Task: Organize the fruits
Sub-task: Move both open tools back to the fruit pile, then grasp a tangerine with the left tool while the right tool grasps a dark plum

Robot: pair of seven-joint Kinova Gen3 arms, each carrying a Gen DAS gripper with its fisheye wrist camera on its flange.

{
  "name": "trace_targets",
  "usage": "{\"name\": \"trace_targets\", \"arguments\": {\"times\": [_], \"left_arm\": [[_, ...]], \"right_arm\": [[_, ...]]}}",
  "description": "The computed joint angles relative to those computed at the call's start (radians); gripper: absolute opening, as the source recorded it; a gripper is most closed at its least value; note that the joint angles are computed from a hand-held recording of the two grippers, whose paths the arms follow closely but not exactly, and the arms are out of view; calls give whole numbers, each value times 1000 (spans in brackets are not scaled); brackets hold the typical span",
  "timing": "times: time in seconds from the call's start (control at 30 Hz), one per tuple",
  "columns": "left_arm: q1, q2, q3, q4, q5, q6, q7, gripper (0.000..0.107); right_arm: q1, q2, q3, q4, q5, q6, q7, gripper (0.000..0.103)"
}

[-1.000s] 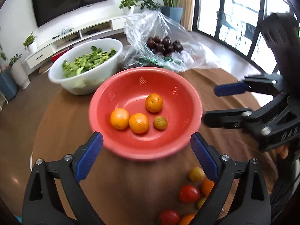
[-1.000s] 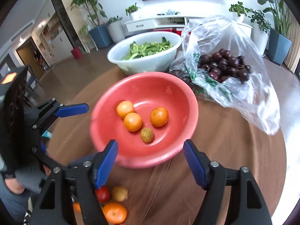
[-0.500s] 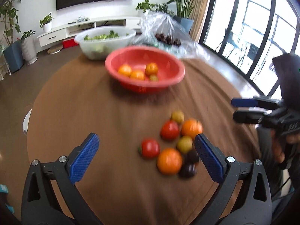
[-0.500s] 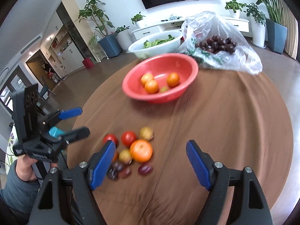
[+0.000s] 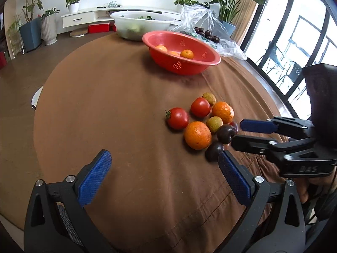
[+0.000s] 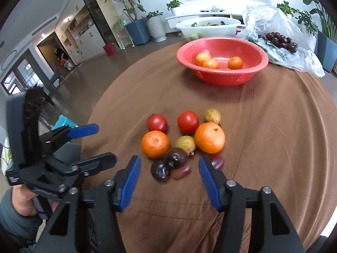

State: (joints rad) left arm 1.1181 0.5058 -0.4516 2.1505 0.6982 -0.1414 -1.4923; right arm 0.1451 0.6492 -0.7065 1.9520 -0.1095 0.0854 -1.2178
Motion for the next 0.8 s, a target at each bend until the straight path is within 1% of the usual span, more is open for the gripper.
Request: {"name": "trace_targets", "arguments": {"times": [0.03,0.13,0.2,0.33,0.43,0.53,0.6,0.63,0.8], "left_arm": [[-1,2,-2,-6,-2,6,-5,103],[54,27,-68,-30,10,43,-9,103],[67,38,-85,-39,-9,53,14,103],[47,31,-60,-26,-58,25,61,103],[52,28,-64,-20,-64,18,72,103],[56,25,-64,-12,-61,9,74,103],[63,29,-73,-17,-55,16,67,103],[65,30,-76,-20,-55,20,65,103],[70,35,-83,-25,-66,26,72,103]], "right_arm": [[-17,-1,18,-8,-3,10,-8,56],[-68,-8,76,-23,-12,25,-24,51],[-83,-6,98,-35,-17,38,-25,49],[-112,-9,125,-43,-30,50,-25,48],[-130,-9,139,-47,-36,54,-21,47],[-142,-8,149,-49,-42,55,-18,44],[-154,-4,161,-57,-45,57,-20,43],[-157,-6,163,-57,-47,57,-21,41],[-137,5,142,-59,-51,55,-8,36]]}}
